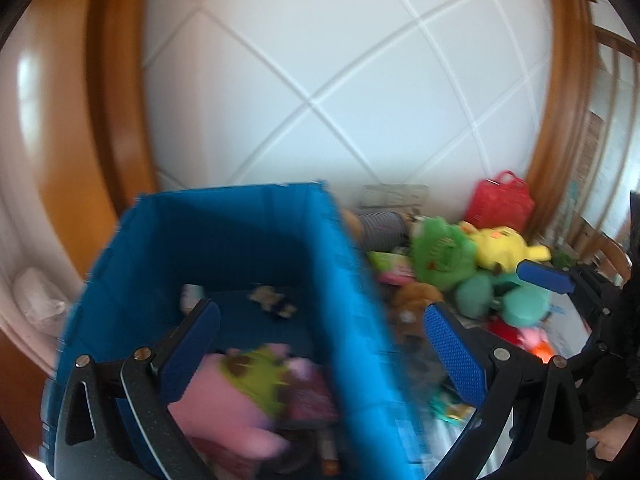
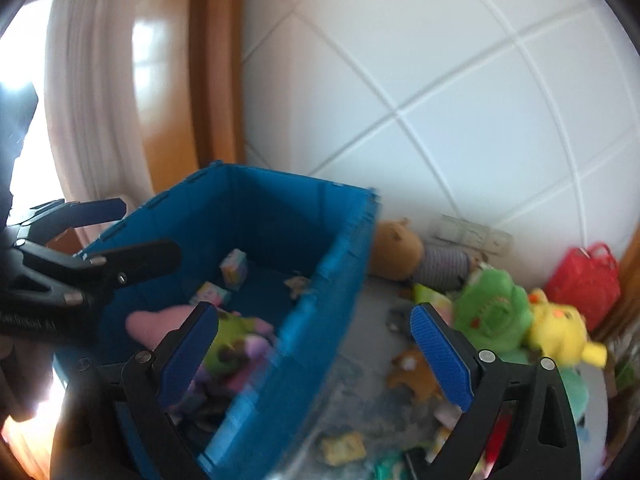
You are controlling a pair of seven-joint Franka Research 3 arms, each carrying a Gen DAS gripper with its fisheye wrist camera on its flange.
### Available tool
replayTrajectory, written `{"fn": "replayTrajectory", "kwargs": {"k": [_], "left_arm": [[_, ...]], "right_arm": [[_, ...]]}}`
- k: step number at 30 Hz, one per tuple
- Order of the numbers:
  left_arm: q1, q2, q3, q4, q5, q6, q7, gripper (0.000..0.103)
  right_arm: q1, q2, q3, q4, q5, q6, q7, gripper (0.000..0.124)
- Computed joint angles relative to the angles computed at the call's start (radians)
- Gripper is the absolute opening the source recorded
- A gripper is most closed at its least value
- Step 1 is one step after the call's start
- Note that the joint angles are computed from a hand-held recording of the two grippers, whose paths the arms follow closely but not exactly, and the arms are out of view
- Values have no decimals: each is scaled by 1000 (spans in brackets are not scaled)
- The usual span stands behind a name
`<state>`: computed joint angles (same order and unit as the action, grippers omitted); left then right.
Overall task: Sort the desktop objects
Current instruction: 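Move both open tools back from the crate toward the pile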
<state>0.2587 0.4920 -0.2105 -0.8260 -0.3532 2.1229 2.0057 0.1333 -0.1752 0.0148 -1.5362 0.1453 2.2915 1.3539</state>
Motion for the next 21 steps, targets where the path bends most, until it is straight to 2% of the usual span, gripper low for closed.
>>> {"fn": "replayTrajectory", "kwargs": {"k": [3,6,9,12,15,16,19,21], "left_arm": [[-26,-96,-20,-181,-33,63,29,103],[-65,-134,-30,-278,-65,89,56,103],[-151,-213,-32,-422,-45,141,14,103],[-279,-300,-35,-536,46,167,-145,103],[-450,-345,-65,-531,224,117,-420,103],[-481,-347,-69,-557,254,123,-460,103],[-614,-293,-96,-564,410,105,-657,103],[-703,-215,-111,-473,478,49,-772,103]], "right_arm": [[-40,-100,-48,-137,18,30,-28,98],[-91,-166,-95,-231,33,15,-60,98],[-149,-202,-135,-290,34,-23,-93,98],[-200,-224,-168,-327,35,-54,-131,98],[-240,-227,-206,-348,47,-75,-197,98],[-253,-225,-219,-354,52,-82,-224,98],[-296,-213,-244,-371,58,-104,-276,98],[-326,-191,-259,-362,56,-133,-301,98]]}}
